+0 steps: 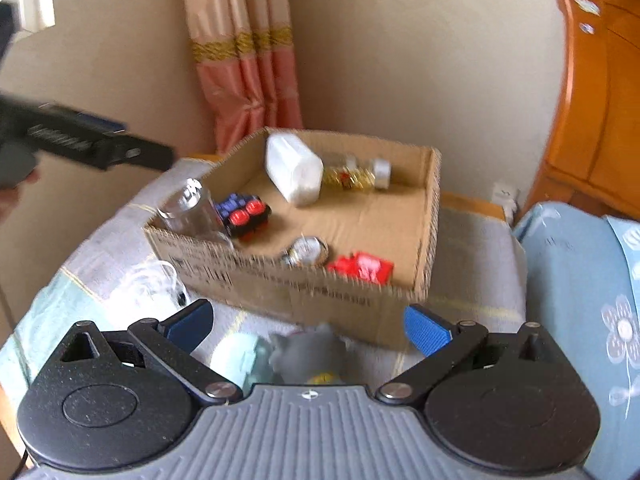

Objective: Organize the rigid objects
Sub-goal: 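Reach the left tool to the clear square container while the right tool approaches the grey elephant toy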

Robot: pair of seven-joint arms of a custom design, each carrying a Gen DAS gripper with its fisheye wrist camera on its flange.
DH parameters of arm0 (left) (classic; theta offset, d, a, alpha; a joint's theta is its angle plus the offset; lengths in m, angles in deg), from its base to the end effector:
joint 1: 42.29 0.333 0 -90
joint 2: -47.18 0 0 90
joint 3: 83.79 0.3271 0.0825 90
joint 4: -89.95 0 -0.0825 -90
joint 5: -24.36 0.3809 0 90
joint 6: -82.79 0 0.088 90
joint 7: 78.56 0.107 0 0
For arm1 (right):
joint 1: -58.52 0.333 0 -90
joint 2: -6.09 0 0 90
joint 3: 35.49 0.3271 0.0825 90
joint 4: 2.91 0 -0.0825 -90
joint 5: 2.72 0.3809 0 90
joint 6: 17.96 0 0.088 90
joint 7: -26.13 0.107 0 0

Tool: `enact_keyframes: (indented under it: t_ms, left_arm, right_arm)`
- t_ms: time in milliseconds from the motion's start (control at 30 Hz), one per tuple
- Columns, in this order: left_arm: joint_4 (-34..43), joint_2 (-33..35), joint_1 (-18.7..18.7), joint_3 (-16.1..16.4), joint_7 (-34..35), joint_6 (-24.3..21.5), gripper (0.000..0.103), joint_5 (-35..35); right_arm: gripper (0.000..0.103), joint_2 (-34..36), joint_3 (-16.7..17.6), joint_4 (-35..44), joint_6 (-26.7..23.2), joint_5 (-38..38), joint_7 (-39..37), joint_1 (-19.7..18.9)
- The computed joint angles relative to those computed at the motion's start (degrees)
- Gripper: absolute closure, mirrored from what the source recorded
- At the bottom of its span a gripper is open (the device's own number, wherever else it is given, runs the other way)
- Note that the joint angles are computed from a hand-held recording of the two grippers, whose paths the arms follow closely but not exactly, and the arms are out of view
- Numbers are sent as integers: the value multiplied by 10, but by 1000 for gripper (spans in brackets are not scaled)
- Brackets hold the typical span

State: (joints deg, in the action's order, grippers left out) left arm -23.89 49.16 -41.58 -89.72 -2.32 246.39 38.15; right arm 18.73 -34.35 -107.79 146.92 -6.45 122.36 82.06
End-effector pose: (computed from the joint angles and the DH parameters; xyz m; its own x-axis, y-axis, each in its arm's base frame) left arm 0.6066 -0.0676 0.5574 -0.0348 -0.9988 -0.0346 -0.6638 0.0490 -0.7463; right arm 0.6043 0.2805 0.5235 0.3770 -0.9258 -0.0266 -0.6346 -0.2372 -0.7356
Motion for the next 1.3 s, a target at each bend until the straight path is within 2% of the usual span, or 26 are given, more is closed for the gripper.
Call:
enact_keyframes:
  t_ms: [33,67,133,200,267,400,533,600,700,800,1000,1200,1300]
  left_arm:
    - [-23,-11,-1,2,-23,14,6,19]
    - [-45,-20,0,3,-44,34,6,42]
    - [-87,-36,3,3,-93,69,6,85]
    - [-112,-47,2,0,-114,64,6,84]
    - [-129,-57,4,-5,-143,54,6,104]
    - [-165,-84,27,-24,-277,58,6,206]
    - [-180,-104,48,-44,-396,48,6,301]
    - [-179,-105,43,-42,-400,40,6,309]
    - [-178,-106,34,-39,-400,28,6,313]
    - [-179,-107,27,-36,-399,28,6,311]
    - [-174,-104,23,-38,-404,22,6,324]
    - [-172,-99,21,-36,-411,24,6,336]
    - [-171,-95,19,-33,-407,25,6,332]
  right_arm:
    - [0,-3,-31,-12,7,-54,60,27]
    - [0,-6,-48,-22,9,-90,105,41]
    - [0,-11,-32,-41,14,-72,114,27]
    - [0,-12,-10,-52,14,-32,94,7]
    - [0,-6,-19,-44,2,-42,120,13]
    - [0,22,-17,-9,-1,-30,145,10]
    - [0,65,-42,50,-38,-67,193,38]
    - [0,85,-50,73,-45,-79,211,49]
    - [0,105,-81,94,-57,-124,259,76]
    - [0,110,-81,98,-72,-134,278,75]
    - [0,70,-55,39,-57,-108,255,41]
    - [0,23,-18,-29,-41,-57,176,0]
    - [0,5,-10,-51,-39,-37,148,-9]
